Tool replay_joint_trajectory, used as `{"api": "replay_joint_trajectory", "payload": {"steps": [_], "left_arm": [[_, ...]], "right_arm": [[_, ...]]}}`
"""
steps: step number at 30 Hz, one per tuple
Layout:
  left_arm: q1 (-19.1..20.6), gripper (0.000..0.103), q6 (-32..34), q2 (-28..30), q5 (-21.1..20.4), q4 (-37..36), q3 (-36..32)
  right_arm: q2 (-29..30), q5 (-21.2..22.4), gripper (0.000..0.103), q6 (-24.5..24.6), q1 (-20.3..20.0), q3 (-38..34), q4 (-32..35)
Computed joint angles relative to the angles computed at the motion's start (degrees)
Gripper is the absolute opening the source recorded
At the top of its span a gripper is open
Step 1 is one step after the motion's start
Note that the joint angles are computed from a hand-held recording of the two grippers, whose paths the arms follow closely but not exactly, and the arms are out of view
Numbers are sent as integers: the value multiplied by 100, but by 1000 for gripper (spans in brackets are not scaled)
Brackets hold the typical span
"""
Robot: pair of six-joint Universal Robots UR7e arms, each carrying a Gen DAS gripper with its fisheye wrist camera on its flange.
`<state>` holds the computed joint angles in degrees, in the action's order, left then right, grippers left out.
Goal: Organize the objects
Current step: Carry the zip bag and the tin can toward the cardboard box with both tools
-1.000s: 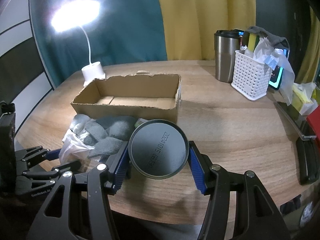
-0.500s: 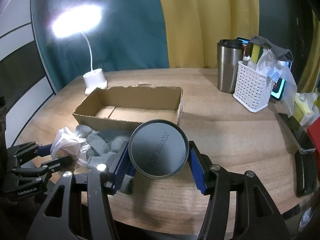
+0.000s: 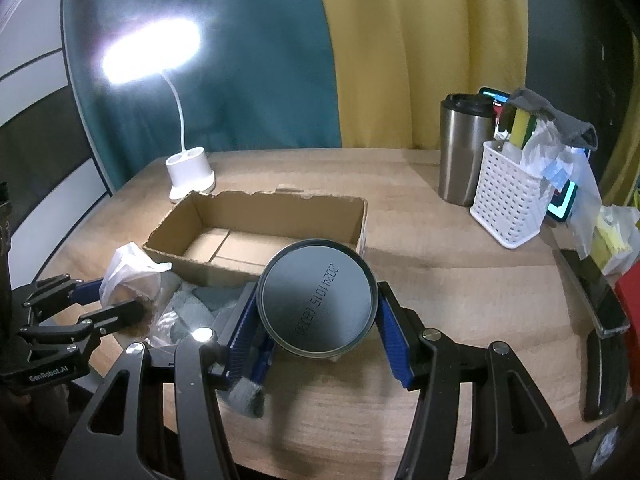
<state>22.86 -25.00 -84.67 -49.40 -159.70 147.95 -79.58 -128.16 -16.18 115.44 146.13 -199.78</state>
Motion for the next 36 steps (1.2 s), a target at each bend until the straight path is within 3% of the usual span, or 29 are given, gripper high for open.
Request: {"api": "replay_joint_trajectory", "payload": {"steps": [36], "left_arm": [[867, 45, 937, 1392, -196, -1035, -1040]], "right_arm": [[404, 642, 59, -380, -681, -823, 829]]}}
